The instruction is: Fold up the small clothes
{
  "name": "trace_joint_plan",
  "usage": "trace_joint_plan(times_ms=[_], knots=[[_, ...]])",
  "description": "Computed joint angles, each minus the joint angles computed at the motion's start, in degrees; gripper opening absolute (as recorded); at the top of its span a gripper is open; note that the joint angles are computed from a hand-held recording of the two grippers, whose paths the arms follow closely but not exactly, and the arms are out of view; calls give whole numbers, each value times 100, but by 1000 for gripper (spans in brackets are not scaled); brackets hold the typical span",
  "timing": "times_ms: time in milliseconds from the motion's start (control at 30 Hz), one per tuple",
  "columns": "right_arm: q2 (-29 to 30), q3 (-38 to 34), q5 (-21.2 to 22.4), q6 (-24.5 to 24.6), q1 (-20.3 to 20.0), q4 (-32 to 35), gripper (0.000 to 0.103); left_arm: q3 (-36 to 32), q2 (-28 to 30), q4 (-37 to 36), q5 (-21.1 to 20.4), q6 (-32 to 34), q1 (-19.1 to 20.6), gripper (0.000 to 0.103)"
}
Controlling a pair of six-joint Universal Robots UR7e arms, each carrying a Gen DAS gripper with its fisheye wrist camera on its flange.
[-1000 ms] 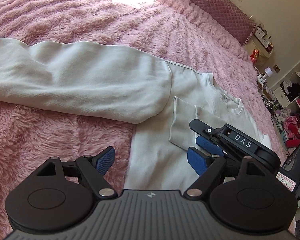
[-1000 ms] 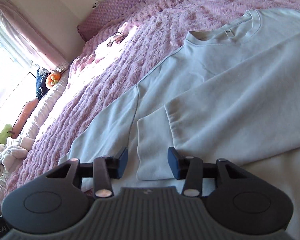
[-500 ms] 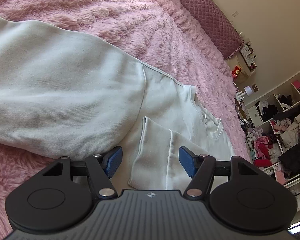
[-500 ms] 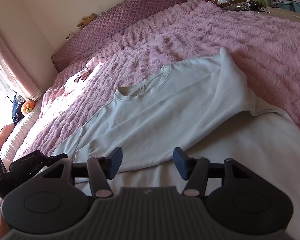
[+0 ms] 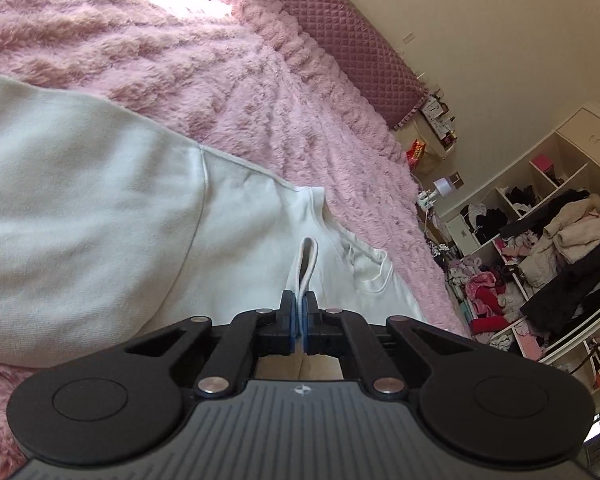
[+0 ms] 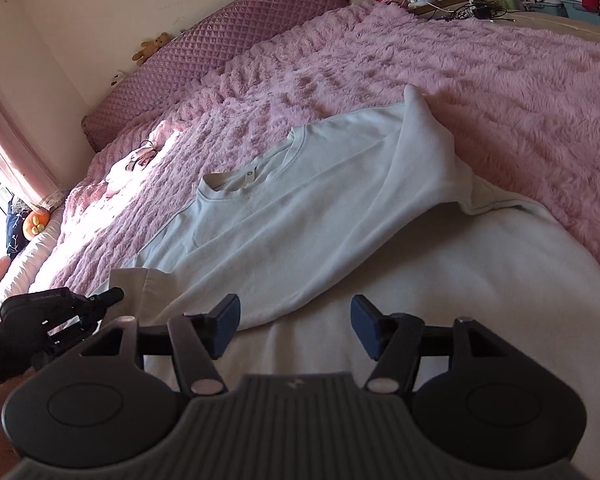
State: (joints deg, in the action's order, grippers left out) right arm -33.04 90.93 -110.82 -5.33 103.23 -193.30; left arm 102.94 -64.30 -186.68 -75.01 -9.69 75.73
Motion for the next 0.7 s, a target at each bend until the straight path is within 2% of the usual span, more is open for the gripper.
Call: trace_joint_plan(times_ms=[67,133,167,267,300,333,433,500,600,700], knots=[[204,-198,-731,-469,122,-308,59,250,-60,-800,-42,402,-108,2],[582,-627,-1760,-1280,263,-725,60,322,-101,-973,136,393,-154,2],[752,-839,-2105,-1669,286,-919,60,309,-85,-963,255,291,-147,2],[1050,-1264,-2604,-2467,293,-1172,61,427,-63,-1187,897,-60,-132,2],[1169,-1432,-2735,-2834,285,-1306,62,460,-81,-1178,920,-214,-83,2],[1231,-1516,-2784,-3083,274,-1396,64,448,-122,-929,749,-424,39,2],[1341,-1685,-2747,-3507,225,-1415,65,366,-164,-280,761,-678,170,2],[1419,-1821,-2792,-3686,223,-1365,64,331,-159,-147,821,-804,207,3],[1475,-1862,-2767,-3714,282,-1511,65,325,-157,-267,939,-921,169,3],[1468,-1820,-2342,-3775,283,-1717,72,431,-130,-813,1082,-735,24,3]])
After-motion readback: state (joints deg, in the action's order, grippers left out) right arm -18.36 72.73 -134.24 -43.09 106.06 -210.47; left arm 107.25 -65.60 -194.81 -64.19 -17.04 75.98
